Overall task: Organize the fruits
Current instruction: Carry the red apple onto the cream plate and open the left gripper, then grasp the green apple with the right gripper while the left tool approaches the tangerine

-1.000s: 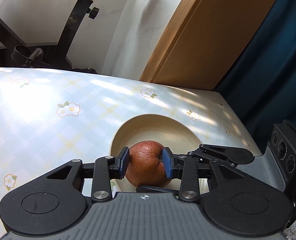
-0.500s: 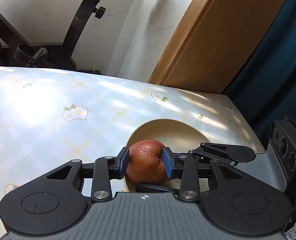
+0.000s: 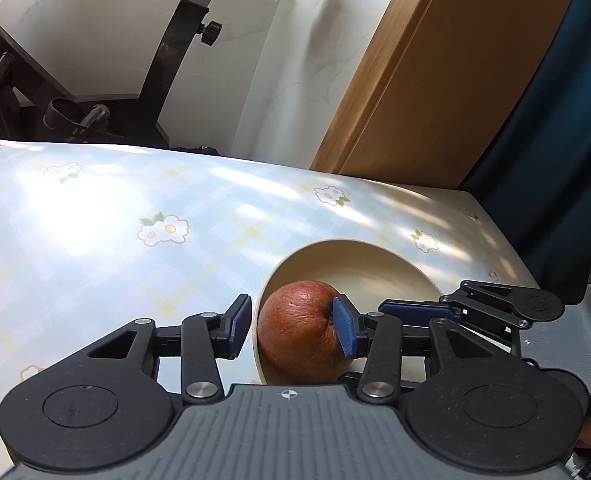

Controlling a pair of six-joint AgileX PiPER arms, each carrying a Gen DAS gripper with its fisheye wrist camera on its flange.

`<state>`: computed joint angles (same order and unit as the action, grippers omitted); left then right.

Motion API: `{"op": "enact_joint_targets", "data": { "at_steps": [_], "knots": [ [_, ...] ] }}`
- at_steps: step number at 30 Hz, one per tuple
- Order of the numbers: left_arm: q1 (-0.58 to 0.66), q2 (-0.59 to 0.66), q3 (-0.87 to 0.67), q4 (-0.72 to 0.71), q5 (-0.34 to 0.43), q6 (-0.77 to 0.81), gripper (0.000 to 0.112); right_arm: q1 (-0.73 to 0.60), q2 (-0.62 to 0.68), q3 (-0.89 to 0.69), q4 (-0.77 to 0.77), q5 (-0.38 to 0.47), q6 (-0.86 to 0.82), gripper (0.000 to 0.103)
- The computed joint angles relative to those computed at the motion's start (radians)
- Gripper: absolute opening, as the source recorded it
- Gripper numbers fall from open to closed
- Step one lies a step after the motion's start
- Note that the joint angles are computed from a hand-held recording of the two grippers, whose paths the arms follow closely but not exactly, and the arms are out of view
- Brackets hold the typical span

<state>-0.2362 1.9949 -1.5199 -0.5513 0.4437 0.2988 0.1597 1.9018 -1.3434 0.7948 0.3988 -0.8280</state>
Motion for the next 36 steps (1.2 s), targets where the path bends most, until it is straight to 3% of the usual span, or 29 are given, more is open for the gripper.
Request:
{"op": "enact_joint_targets", "data": {
  "at_steps": [4, 11, 14, 18, 28, 36],
  "knots": [
    [-0.013, -0.025, 0.026, 0.04, -0.02, -0.033, 0.047, -0.04, -0.083, 0.119, 0.101, -0.024, -0.088, 0.063],
    [-0.006, -0.179, 0.236, -0.099, -0.111, 0.127, 0.046, -0.098, -0.25, 0.365, 0.441, -0.078, -0.379, 0.063],
    [-0.014, -0.244, 0.322, -0.026, -0.157, 0.075, 0.046, -0.109, -0.307, 0.445, 0.567, -0.094, -0.475, 0.063],
    [-0.003, -0.326, 0.413, -0.009, -0.161, 0.057, 0.046, -0.107, -0.381, 0.54, 0.692, -0.124, -0.564, 0.063],
    [0.012, -0.524, 0.579, 0.14, -0.117, -0.058, 0.046, -0.063, -0.499, 0.642, 0.648, -0.138, -0.459, 0.059],
    [-0.01, -0.621, 0.669, 0.179, -0.107, -0.096, 0.046, 0.016, -0.571, 0.662, 0.36, -0.18, -0.151, 0.058]
  ]
}}
